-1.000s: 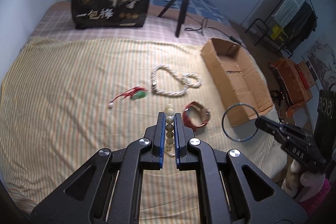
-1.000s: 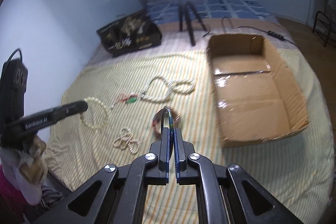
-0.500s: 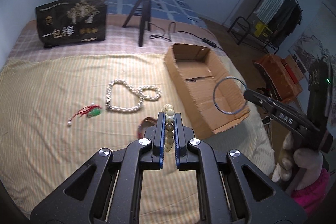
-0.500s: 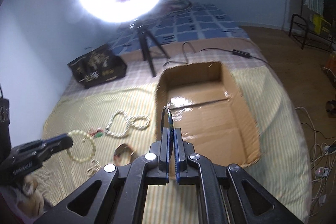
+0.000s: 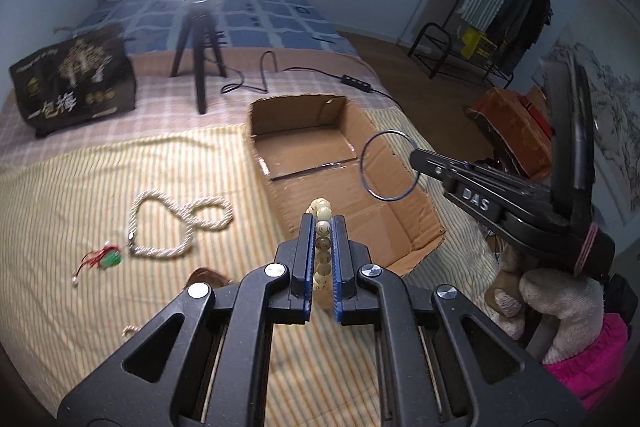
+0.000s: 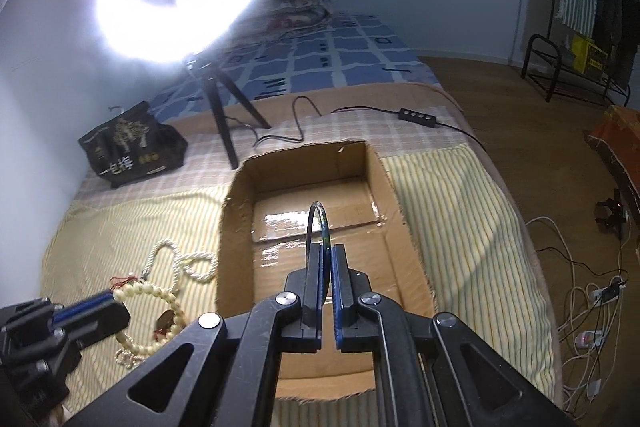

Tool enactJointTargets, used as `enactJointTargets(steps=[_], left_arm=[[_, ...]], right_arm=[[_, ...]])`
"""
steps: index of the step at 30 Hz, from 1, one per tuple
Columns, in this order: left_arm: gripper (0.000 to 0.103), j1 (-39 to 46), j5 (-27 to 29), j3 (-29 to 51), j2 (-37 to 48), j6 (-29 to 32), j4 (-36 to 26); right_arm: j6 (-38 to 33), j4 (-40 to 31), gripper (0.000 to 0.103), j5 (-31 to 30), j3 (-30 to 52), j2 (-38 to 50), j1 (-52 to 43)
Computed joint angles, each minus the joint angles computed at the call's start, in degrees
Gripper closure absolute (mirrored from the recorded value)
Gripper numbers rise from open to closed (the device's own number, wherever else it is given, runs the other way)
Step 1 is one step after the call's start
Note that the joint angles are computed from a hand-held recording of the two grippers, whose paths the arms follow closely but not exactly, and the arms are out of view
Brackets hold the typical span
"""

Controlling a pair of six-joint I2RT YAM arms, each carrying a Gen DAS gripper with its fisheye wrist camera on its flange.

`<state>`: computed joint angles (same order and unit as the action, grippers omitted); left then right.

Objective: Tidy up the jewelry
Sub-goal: 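Carry bead bracelet with left tool while right tool carries bangle into box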

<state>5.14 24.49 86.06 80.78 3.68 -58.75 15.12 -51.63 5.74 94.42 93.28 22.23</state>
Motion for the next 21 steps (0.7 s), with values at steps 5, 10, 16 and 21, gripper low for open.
enactJointTargets(steps=[5, 10, 16, 21], left_arm=[[0.098, -5.04, -3.85, -2.21, 0.58, -1.91, 3.59], [0.098, -7.92, -6.44, -4.13, 0.96, -2.52, 6.01], [0.098, -8.88, -7.16, -5.33, 1.13, -2.71, 7.44], [0.086, -8.21, -7.01, -5.1, 1.43, -2.53, 7.23]], right_arm=[[-0.3, 0.88, 0.102, -0.79, 0.66, 1.96, -1.77], [-0.57, 1.7, 0.102, -1.76, 1.13, 3.66, -2.57], [-0.67, 2.39, 0.102, -1.94, 1.12, 4.43, -2.75], [-0.09, 2.97, 0.07, -2.44, 0.83, 4.01, -3.27]])
